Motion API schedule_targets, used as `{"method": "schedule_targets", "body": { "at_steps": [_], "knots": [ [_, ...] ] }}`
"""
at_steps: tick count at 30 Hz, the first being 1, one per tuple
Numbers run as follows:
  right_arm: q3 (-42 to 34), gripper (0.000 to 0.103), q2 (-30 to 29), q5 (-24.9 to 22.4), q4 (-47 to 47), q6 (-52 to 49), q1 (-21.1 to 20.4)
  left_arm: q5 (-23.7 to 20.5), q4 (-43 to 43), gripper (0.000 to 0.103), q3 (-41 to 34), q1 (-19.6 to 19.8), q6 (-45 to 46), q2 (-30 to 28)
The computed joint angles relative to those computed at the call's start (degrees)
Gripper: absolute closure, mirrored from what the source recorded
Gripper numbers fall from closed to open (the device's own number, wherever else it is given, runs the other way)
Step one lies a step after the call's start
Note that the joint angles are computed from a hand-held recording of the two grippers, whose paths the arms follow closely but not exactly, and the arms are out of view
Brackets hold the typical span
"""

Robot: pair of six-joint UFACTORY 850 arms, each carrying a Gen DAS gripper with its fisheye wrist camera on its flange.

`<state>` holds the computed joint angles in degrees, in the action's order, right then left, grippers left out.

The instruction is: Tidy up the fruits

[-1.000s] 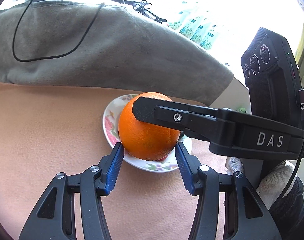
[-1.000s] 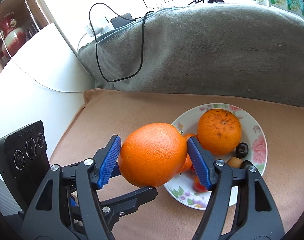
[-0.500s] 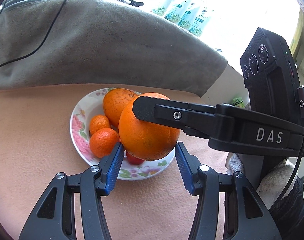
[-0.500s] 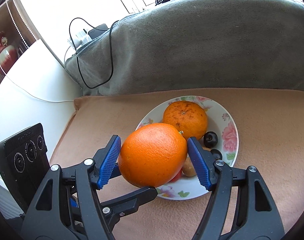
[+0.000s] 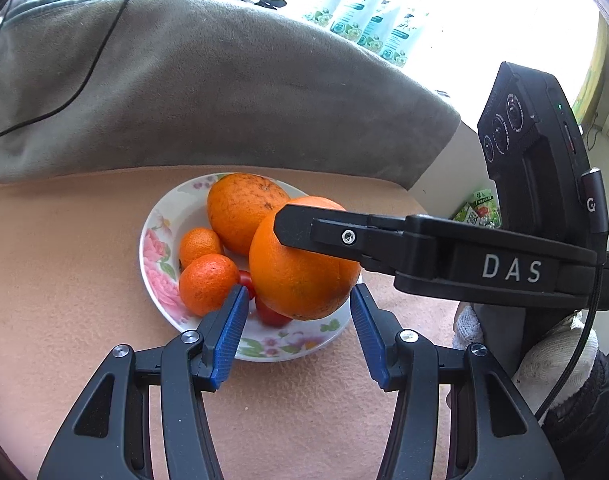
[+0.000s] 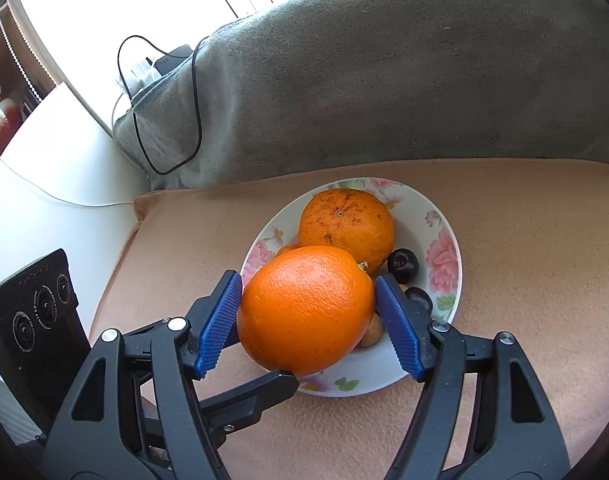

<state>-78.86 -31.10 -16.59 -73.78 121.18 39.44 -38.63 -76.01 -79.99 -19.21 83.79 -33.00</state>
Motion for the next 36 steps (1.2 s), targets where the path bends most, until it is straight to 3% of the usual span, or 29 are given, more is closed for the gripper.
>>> {"method": "schedule_targets", "body": {
  "at_steps": [11, 18, 24, 31, 33, 36],
  "knots": [
    [3.53, 0.025, 2.82, -2.80, -10.44, 11.95, 0.72, 0.46, 0.35, 0.050, 2.56, 1.39, 1.42, 1.64],
    [4.63, 0.016, 3.54, -5.72, -13.13, 15.05, 2.22, 1.68, -1.20, 0.037, 5.02, 2.13, 3.88, 3.58],
    [6.89, 0.015, 4.81, -8.09, -16.44, 20.58, 3.40, 2.53, -2.43, 0.037, 7.26, 3.03, 6.16, 5.51],
    [7.67, 0.015, 5.73, -14.88, -12.67, 15.76, 6.88, 2.30, -4.91, 0.030, 10.78, 4.70, 9.43, 8.26],
    [7.12, 0.014, 5.48, -17.74, -9.80, 11.54, 8.34, 2.73, -5.42, 0.023, 11.87, 4.99, 10.22, 9.23],
    [5.98, 0.007, 4.73, -22.39, -6.78, 6.43, 10.54, 3.54, -6.51, 0.022, 13.06, 5.05, 11.37, 10.47]
  ]
}}
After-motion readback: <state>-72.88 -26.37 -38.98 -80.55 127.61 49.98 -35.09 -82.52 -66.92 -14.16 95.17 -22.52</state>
